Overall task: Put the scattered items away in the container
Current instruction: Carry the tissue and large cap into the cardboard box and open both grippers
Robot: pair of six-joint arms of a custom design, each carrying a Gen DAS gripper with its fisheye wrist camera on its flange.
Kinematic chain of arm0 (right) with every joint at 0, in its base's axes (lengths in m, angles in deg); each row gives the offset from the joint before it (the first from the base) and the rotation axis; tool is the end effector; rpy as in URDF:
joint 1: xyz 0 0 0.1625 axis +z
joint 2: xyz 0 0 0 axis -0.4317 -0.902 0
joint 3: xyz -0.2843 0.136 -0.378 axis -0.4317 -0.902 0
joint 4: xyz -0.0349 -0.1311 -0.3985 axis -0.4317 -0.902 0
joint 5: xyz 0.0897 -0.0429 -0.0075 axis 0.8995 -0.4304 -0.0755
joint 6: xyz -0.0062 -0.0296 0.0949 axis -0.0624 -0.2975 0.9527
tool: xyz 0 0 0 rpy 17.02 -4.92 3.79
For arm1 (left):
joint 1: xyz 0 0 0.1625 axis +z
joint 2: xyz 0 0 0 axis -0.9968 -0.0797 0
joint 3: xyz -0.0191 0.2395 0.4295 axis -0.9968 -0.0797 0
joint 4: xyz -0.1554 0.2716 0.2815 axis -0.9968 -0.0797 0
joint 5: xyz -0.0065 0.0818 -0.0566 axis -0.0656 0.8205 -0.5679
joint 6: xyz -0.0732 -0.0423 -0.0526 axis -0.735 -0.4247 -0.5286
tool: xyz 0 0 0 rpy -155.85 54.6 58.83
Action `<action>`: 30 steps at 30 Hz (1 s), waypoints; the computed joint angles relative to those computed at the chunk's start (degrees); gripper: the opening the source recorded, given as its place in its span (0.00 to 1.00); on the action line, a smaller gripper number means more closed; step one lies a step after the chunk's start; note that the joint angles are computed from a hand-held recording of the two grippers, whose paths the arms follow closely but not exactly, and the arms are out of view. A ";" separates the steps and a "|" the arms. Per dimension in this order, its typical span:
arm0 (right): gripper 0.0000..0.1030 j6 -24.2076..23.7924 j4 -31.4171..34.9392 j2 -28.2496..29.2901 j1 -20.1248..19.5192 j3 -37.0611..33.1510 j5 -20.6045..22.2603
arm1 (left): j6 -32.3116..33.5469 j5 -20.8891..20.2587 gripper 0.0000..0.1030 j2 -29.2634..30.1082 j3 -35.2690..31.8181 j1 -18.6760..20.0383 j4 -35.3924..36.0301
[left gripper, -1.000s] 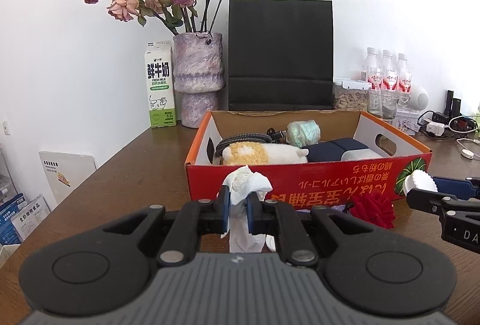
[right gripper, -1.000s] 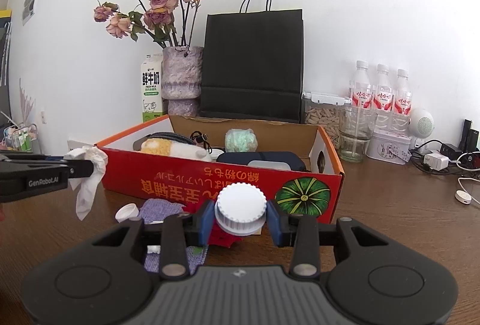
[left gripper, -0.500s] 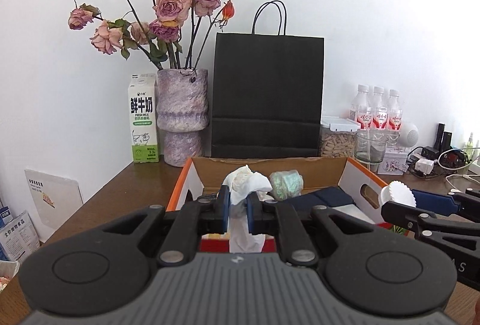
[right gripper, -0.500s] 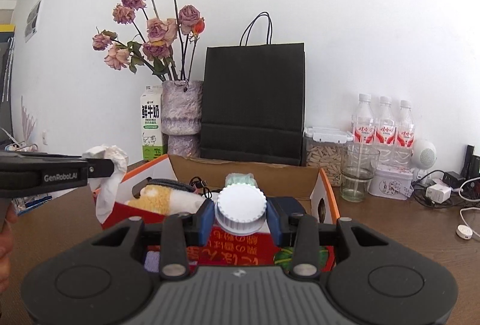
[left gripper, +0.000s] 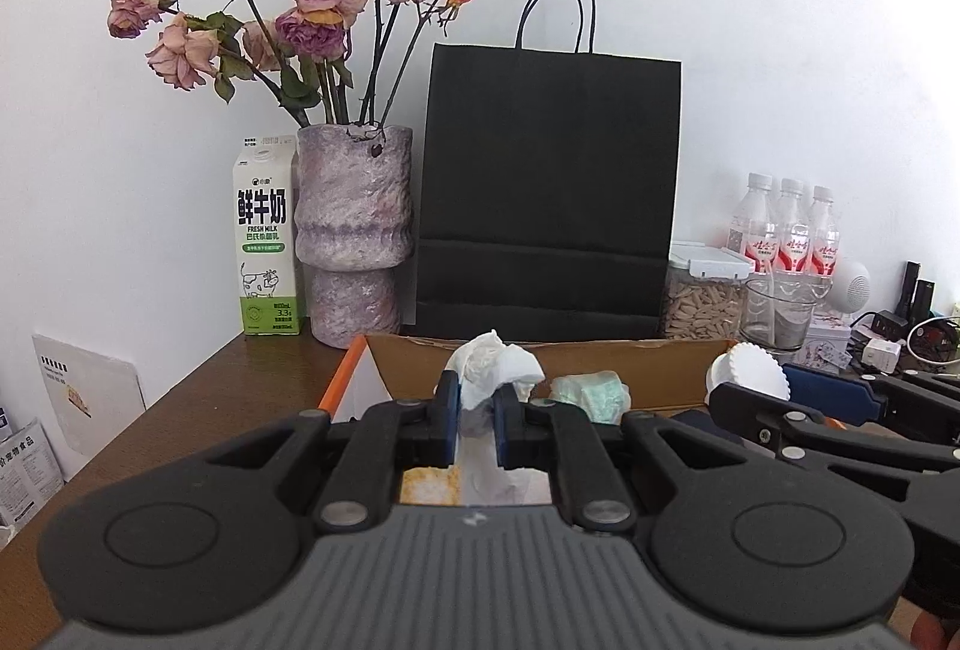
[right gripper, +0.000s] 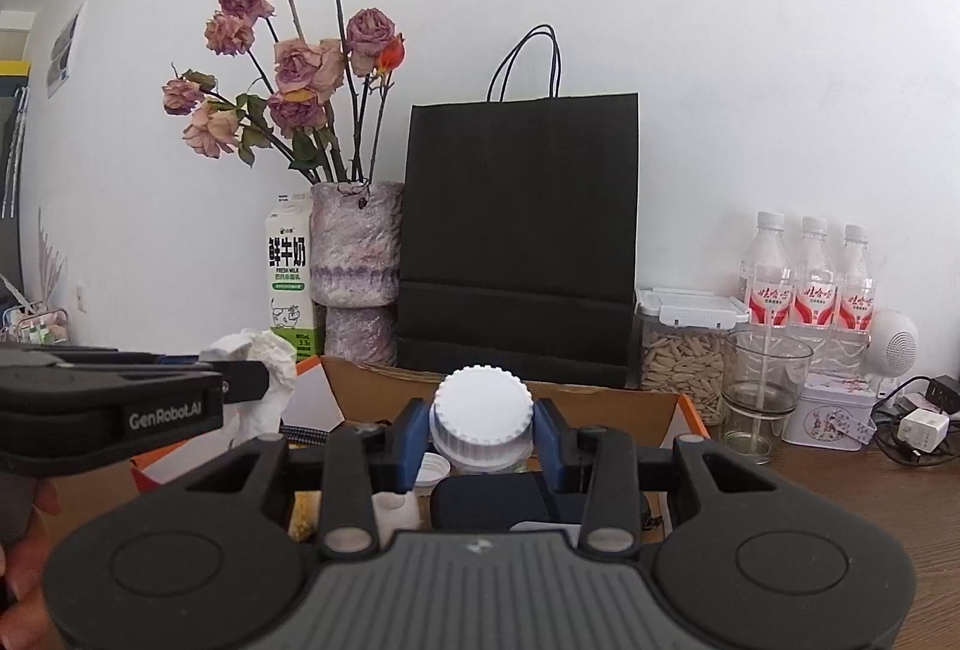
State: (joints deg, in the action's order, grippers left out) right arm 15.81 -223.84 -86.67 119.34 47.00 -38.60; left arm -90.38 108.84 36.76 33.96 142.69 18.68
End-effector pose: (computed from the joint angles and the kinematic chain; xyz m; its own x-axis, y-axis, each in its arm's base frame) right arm 0.1445 -0.7192 0.2285 -0.6903 0.1942 0.6970 -0.6569 0.2358 -0.7162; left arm -0.3067 -0.7896 0.0539 -0.6498 0.4613 -0.6041 0.7513 0.2693 -0.6025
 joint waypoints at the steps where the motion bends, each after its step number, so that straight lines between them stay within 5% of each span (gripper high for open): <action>1: 0.35 -0.16 0.66 0.23 -0.24 -0.69 -0.03 | -0.02 -0.16 0.11 0.89 -1.64 0.16 0.68; 14: 0.35 1.00 7.12 0.92 -2.55 -5.16 0.37 | 1.17 -1.09 0.11 10.47 -19.49 1.32 11.79; 23: 0.36 1.04 6.83 1.02 -2.68 -5.24 0.22 | 3.69 -1.89 0.12 10.10 -17.82 1.29 9.43; 25: 0.48 1.30 6.68 0.91 -2.68 -5.12 0.20 | 4.14 -1.93 0.14 9.54 -16.56 1.25 8.12; 27: 0.72 1.09 5.64 0.99 -2.70 -5.01 0.38 | 4.89 -2.29 0.24 8.73 -14.66 1.18 5.87; 28: 0.84 0.71 4.81 1.14 -2.69 -4.99 0.50 | 5.24 -2.66 0.40 8.30 -13.55 1.13 4.46; 30: 0.89 -0.04 3.54 1.32 -2.62 -4.96 0.70 | 5.83 -3.20 0.70 7.13 -10.72 1.01 0.89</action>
